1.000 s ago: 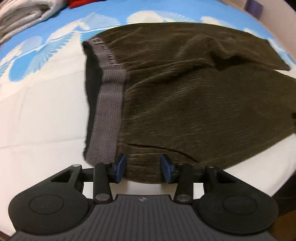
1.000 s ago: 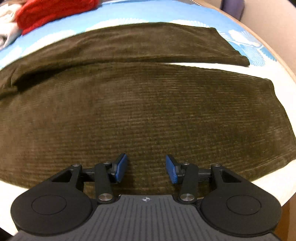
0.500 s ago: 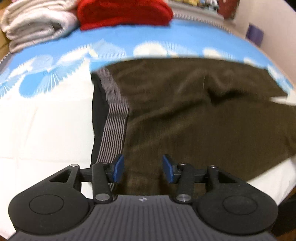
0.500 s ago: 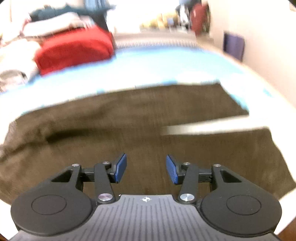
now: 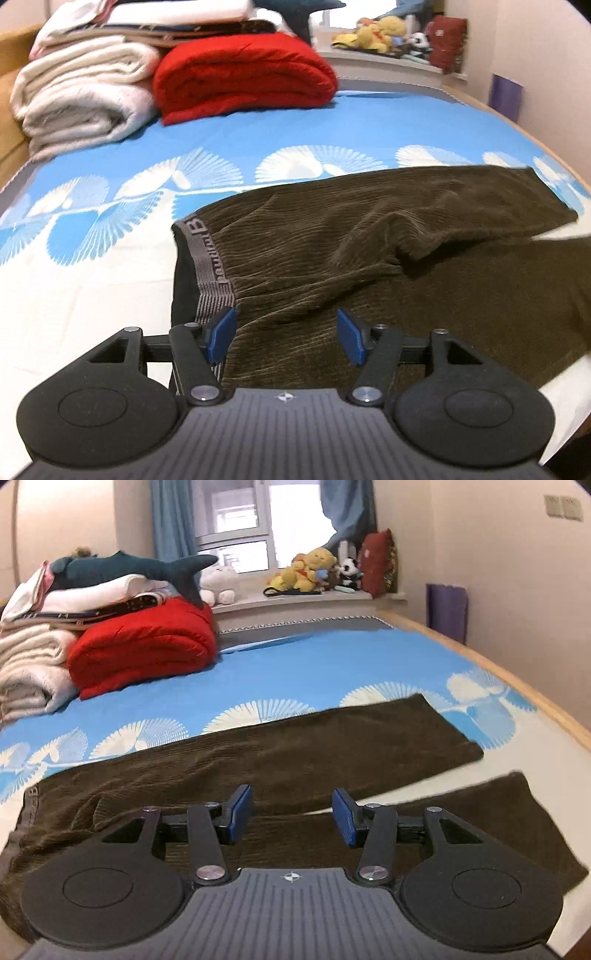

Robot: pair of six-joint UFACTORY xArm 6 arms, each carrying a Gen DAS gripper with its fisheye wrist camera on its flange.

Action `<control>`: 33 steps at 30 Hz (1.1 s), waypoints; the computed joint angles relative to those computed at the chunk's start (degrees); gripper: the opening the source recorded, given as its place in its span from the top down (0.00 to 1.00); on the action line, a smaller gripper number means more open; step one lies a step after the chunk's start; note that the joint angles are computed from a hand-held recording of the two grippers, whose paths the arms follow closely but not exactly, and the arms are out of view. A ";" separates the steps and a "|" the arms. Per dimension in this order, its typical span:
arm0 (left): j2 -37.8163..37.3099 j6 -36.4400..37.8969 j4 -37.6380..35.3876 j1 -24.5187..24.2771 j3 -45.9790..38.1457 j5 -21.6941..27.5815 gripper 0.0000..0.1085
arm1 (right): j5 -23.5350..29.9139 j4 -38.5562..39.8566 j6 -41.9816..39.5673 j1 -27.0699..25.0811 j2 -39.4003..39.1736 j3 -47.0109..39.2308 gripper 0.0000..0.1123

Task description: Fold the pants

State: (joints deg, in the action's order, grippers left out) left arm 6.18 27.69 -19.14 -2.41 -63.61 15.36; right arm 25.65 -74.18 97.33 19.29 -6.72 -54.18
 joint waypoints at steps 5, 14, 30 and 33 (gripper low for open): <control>-0.34 -13.48 8.49 0.12 -2.24 0.74 0.39 | -5.12 1.81 1.02 -3.20 2.61 -2.46 0.55; 1.32 -27.98 22.39 -1.25 -6.22 1.43 0.39 | -8.97 0.03 4.82 -3.07 6.12 -7.20 0.55; 12.65 -15.52 13.63 -1.71 -28.74 12.22 0.82 | -10.19 5.42 -2.89 -2.00 8.53 -11.33 0.87; 19.78 -9.41 7.20 -1.38 -38.56 11.97 0.82 | -10.31 3.73 -4.54 -1.48 8.03 -11.51 0.87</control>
State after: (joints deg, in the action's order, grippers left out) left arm 25.95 18.28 -11.94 -3.79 -102.16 27.33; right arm 15.35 -70.45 92.78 17.81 1.31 -65.69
